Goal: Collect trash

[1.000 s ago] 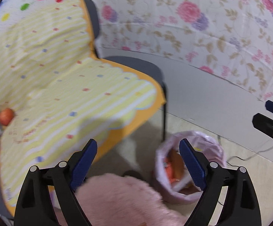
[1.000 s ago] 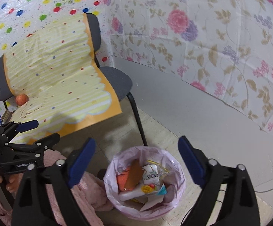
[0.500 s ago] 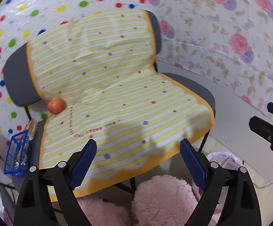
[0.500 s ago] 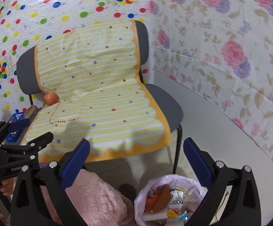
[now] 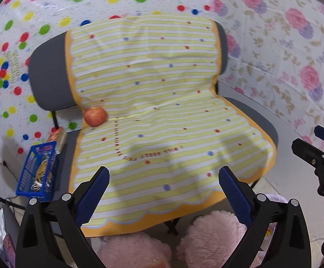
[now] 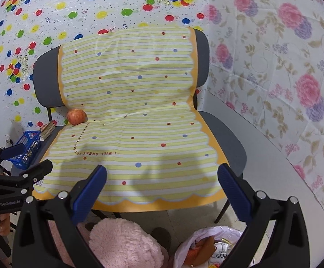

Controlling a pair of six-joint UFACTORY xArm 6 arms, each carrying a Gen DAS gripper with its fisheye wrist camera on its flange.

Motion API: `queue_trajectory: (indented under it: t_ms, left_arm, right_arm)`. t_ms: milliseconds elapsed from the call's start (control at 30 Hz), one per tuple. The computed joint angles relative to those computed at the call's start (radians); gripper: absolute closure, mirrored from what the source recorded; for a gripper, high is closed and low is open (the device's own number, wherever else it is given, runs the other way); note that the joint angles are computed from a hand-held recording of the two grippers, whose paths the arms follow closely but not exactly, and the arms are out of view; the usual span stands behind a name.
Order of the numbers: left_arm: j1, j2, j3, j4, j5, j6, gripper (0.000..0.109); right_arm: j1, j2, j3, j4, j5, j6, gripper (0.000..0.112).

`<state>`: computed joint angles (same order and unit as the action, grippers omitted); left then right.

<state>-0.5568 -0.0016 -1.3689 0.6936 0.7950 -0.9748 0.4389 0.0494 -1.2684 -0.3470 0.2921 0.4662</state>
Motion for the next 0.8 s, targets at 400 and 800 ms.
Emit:
queue_trajectory:
  t_ms: [400,800]
  left_arm:
    - [0.068,-0.05,0.038,0.002,0.05,-0.016,0.011]
    - [0.084,-0.05,0.04,-0.013,0.056,-0.021,0.011]
  right_arm:
    - [0.071,0.143,-0.203,0.074,0.062,-0.112,0.015]
    - [0.089,0.185,-0.242,0.146,0.071,-0.163,0.015]
